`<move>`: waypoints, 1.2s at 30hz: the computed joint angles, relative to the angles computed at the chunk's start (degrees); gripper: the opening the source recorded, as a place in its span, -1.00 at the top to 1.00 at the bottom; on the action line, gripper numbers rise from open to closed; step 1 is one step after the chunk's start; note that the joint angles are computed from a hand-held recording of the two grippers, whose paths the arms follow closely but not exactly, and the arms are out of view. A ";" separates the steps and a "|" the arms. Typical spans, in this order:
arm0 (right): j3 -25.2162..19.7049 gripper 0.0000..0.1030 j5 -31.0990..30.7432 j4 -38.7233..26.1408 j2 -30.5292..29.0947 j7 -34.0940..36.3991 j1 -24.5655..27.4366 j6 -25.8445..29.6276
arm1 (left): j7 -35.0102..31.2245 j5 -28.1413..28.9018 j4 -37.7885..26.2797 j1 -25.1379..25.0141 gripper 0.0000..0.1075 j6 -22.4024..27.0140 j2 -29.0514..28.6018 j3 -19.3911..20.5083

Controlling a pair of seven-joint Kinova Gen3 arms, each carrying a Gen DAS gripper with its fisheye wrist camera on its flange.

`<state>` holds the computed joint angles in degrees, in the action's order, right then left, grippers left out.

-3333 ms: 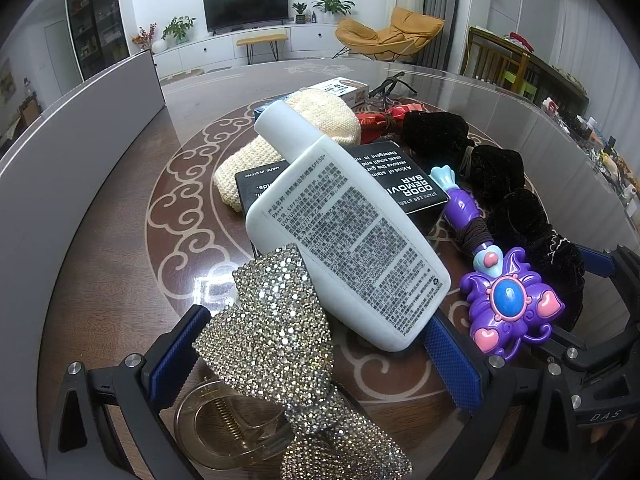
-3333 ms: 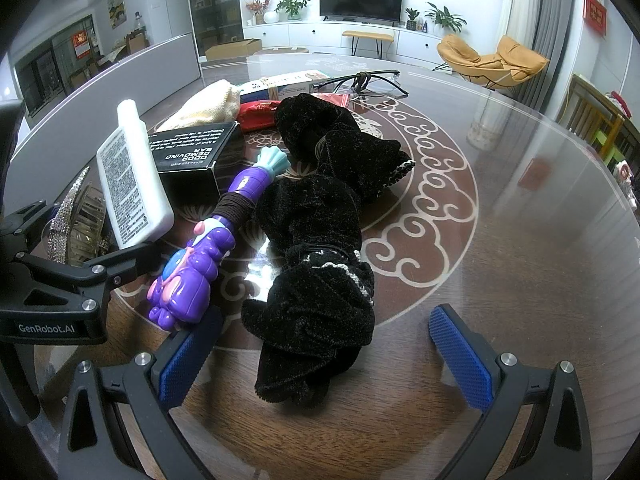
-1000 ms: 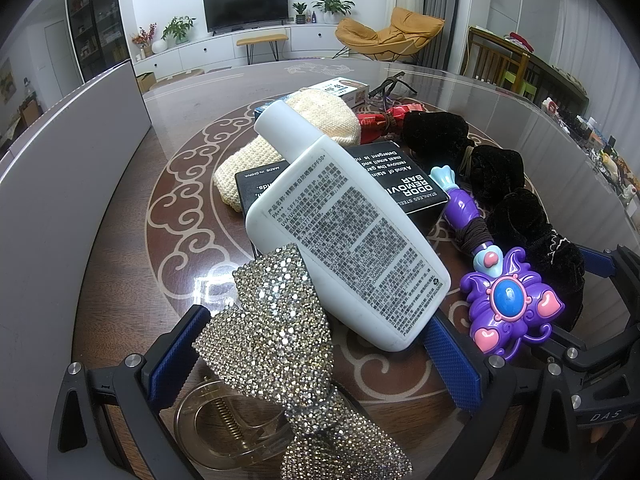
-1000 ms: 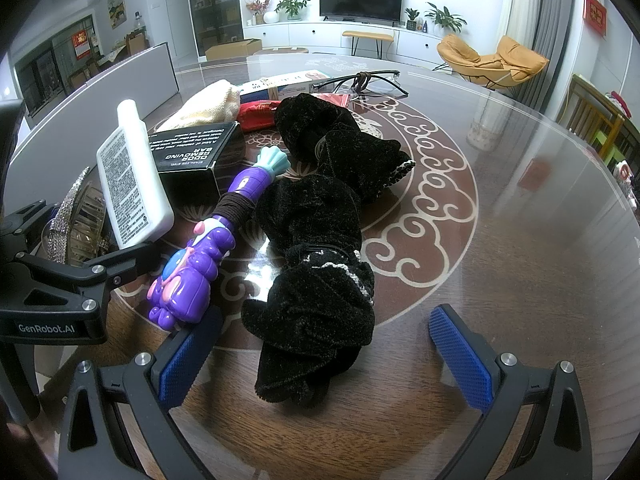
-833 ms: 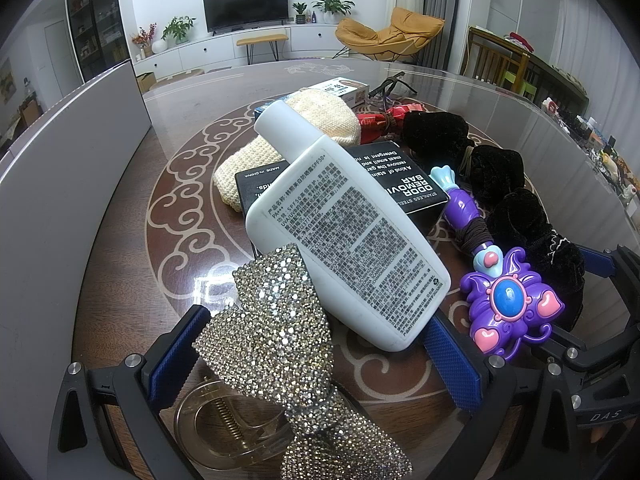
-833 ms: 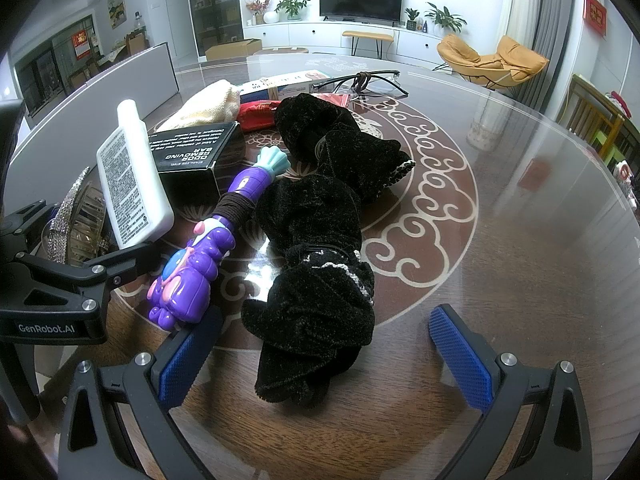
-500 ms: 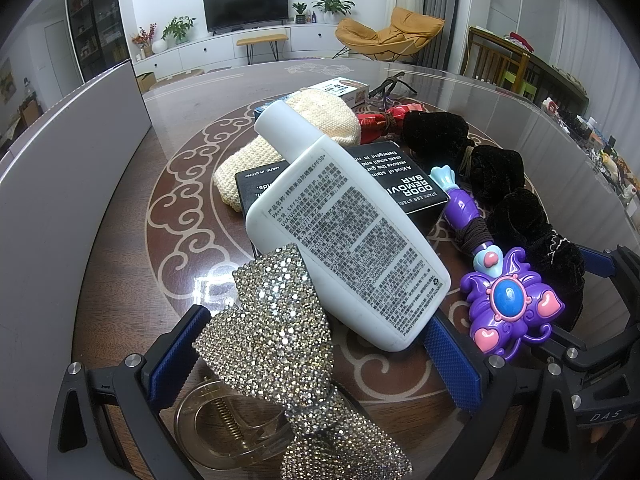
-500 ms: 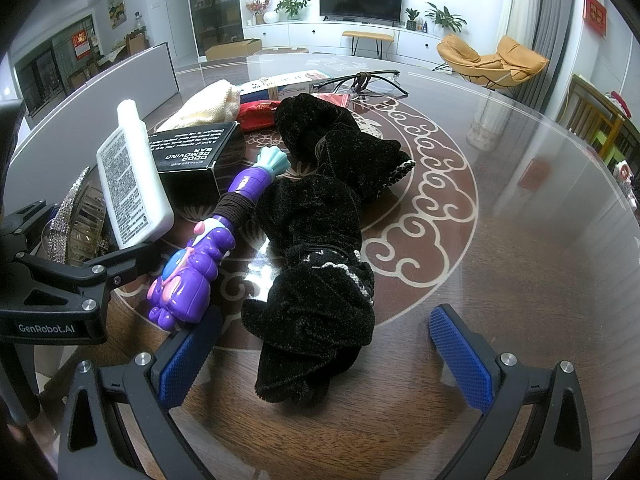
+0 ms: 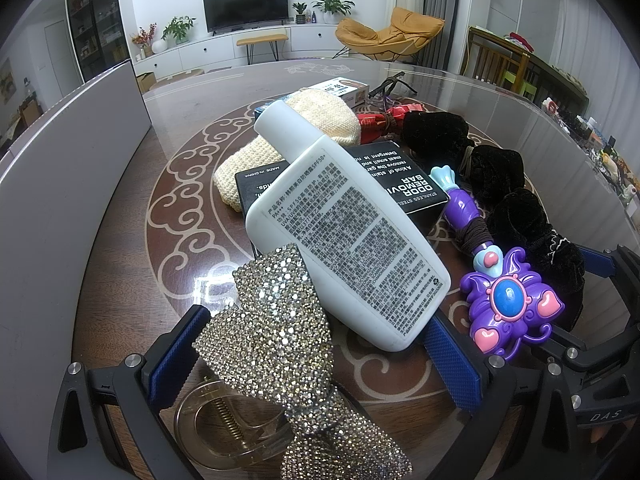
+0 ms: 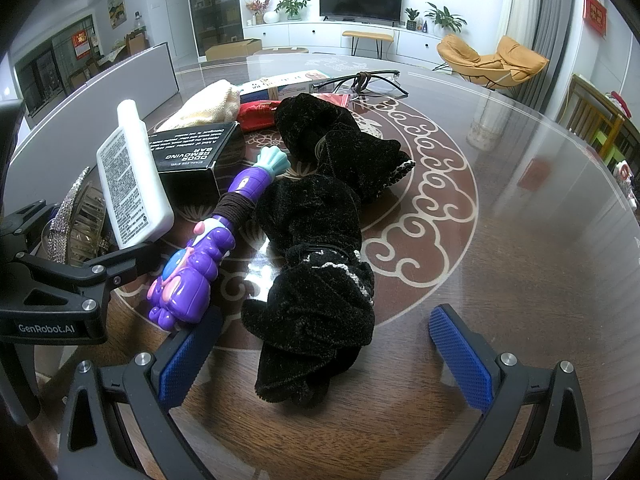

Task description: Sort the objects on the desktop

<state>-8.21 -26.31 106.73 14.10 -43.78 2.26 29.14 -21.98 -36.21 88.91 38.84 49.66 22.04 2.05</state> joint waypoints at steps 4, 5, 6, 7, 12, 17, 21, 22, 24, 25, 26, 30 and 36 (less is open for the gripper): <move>0.03 -1.00 -0.01 -0.01 -0.01 0.02 0.00 0.04 | 0.01 -0.01 0.00 -0.01 -0.92 0.01 0.00 0.02; 0.04 -1.00 -0.01 -0.01 -0.01 0.02 0.00 0.04 | -0.21 0.06 -0.07 -0.22 -0.92 -0.09 0.05 0.02; 0.03 -1.00 0.01 0.03 0.04 -0.05 -0.10 -0.09 | 0.00 0.00 -0.01 -0.01 -0.92 0.01 0.00 0.01; 0.03 -1.00 0.02 0.03 0.04 -0.05 -0.09 -0.09 | -0.19 0.05 -0.06 -0.19 -0.92 -0.08 0.05 0.01; 0.03 -1.00 0.02 0.02 0.02 -0.03 -0.07 -0.05 | 0.01 0.00 -0.01 0.01 -0.92 0.02 0.01 0.00; 0.02 -1.00 0.00 0.01 0.01 0.00 -0.02 -0.02 | -0.07 0.03 -0.03 -0.08 -0.92 -0.03 0.02 0.01; 0.00 -1.00 0.00 0.06 0.06 -0.04 -0.09 -0.14 | 0.56 -0.82 -0.48 -1.55 -0.92 1.00 0.23 2.22; 0.00 -1.00 -0.01 0.02 0.01 0.01 -0.01 -0.03 | 0.79 -1.46 -1.09 -3.56 -0.92 2.09 0.53 4.83; 0.01 -1.00 0.01 0.07 0.05 -0.07 -0.11 -0.14 | 0.42 -1.92 -1.52 -7.64 -0.92 3.74 0.46 10.14; 0.00 -1.00 0.00 0.04 0.01 -0.01 -0.03 -0.05 | 1.28 -2.57 -0.28 -8.61 -0.92 4.02 -0.36 12.14; 0.00 -1.00 0.03 0.08 0.04 -0.08 -0.12 -0.15 | 3.06 -3.72 1.26 -8.52 -0.92 4.21 -1.27 13.38; -0.01 -1.00 0.01 0.08 0.05 -0.07 -0.12 -0.17 | 12.38 -10.29 10.26 0.12 -0.92 2.93 -7.51 9.93; -0.01 -1.00 0.02 0.09 0.03 -0.06 -0.09 -0.14 | 25.70 -22.09 20.05 9.77 -0.92 -1.63 -13.55 3.48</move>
